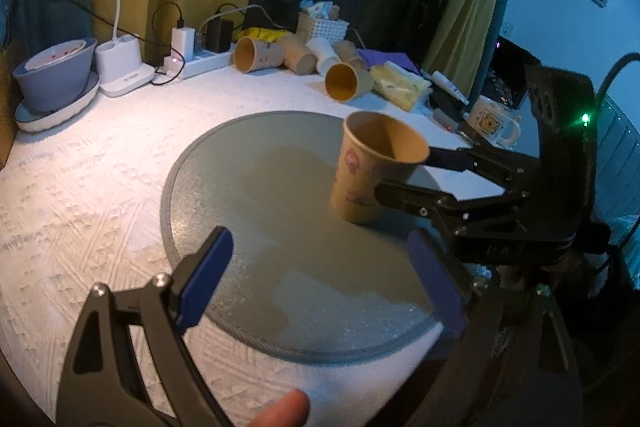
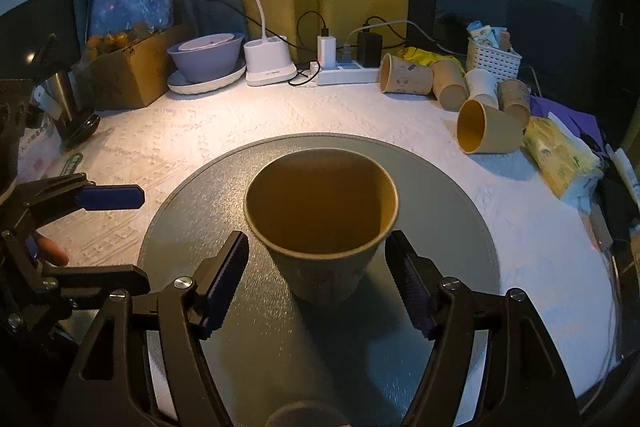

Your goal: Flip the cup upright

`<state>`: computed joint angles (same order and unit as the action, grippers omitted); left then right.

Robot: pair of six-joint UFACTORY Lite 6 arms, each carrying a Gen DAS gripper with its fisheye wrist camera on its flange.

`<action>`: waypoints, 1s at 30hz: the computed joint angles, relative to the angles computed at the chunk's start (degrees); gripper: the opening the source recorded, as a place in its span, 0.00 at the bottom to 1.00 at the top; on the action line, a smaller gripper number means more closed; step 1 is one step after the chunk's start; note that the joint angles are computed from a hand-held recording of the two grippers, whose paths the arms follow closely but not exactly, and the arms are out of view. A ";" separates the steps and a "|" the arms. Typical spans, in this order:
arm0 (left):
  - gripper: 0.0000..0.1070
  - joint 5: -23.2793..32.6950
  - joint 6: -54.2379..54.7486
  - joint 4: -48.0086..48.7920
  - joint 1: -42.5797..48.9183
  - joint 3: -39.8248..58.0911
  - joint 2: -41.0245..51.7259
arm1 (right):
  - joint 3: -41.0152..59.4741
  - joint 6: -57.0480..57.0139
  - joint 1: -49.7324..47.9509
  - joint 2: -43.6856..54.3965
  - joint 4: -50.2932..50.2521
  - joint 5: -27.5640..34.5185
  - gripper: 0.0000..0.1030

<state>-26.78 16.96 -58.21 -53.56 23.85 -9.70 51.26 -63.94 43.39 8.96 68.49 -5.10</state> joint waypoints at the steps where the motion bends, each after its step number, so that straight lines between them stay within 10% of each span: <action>1: 0.84 -0.29 0.93 -1.29 -0.72 -0.15 -0.51 | -0.69 -2.93 0.19 -0.82 3.21 -0.25 0.72; 30: 0.84 -22.61 26.59 -34.24 -23.43 6.21 -7.31 | -12.93 -42.35 8.68 -26.89 47.39 -13.36 0.72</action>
